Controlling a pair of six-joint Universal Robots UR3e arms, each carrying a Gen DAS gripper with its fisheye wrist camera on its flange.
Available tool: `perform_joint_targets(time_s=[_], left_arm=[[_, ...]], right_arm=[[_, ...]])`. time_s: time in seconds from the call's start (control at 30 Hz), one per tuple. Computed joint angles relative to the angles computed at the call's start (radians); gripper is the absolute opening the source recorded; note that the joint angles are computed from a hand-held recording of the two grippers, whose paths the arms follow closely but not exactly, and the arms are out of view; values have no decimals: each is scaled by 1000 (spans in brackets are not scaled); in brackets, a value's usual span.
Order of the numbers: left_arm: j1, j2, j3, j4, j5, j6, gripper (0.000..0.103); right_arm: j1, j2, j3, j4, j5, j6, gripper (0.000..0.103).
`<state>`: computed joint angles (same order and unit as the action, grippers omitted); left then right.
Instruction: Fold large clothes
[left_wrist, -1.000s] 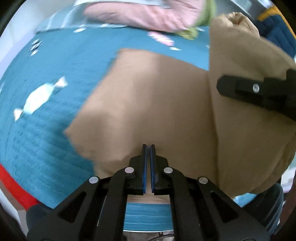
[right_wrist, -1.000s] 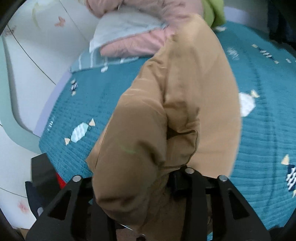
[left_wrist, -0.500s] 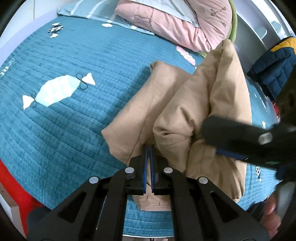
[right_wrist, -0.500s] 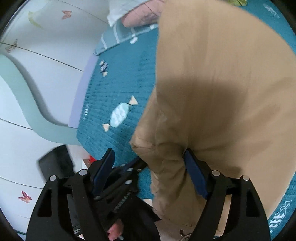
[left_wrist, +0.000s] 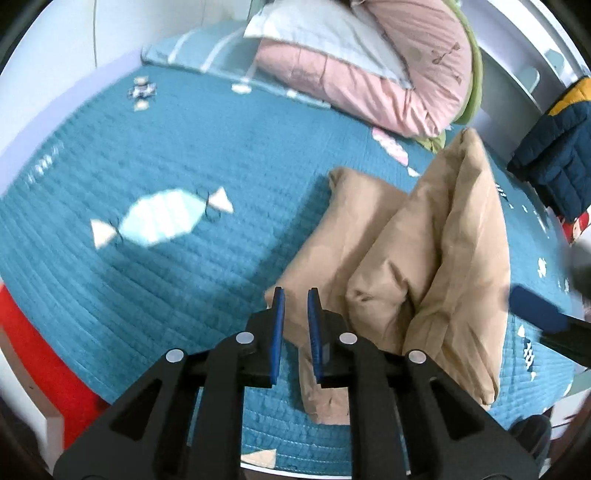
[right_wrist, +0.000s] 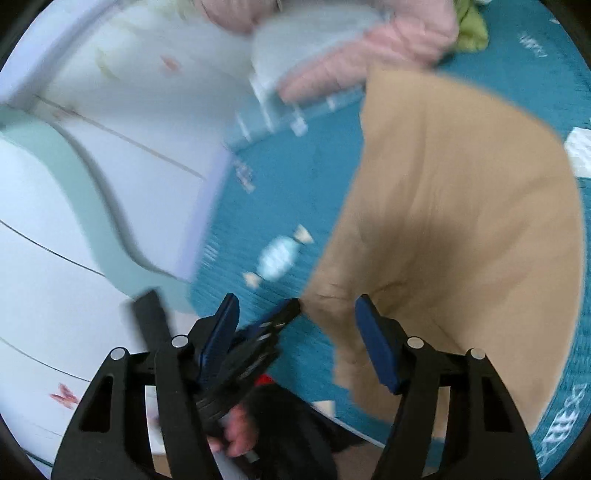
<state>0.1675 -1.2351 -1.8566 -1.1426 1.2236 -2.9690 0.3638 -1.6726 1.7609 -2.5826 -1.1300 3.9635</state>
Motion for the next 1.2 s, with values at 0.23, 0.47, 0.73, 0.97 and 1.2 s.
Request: perform_joint_targets(time_s=[0.23, 0.47, 0.73, 0.97, 1.2], left_arm=[[-115, -16, 115, 28, -12, -52, 13], [-395, -158, 208, 60, 96, -86, 13], [-462, -297, 174, 84, 240, -112, 12], [-441, -324, 130, 128, 267, -101, 9], [-494, -379, 132, 195, 359, -118, 9]], right_arm=[[144, -149, 1, 235, -517, 15, 35], [118, -208, 185, 261, -533, 88, 18], [145, -94, 194, 215, -430, 62, 16], [179, 50, 121, 245, -401, 21, 16], [87, 27, 175, 206, -285, -5, 13]])
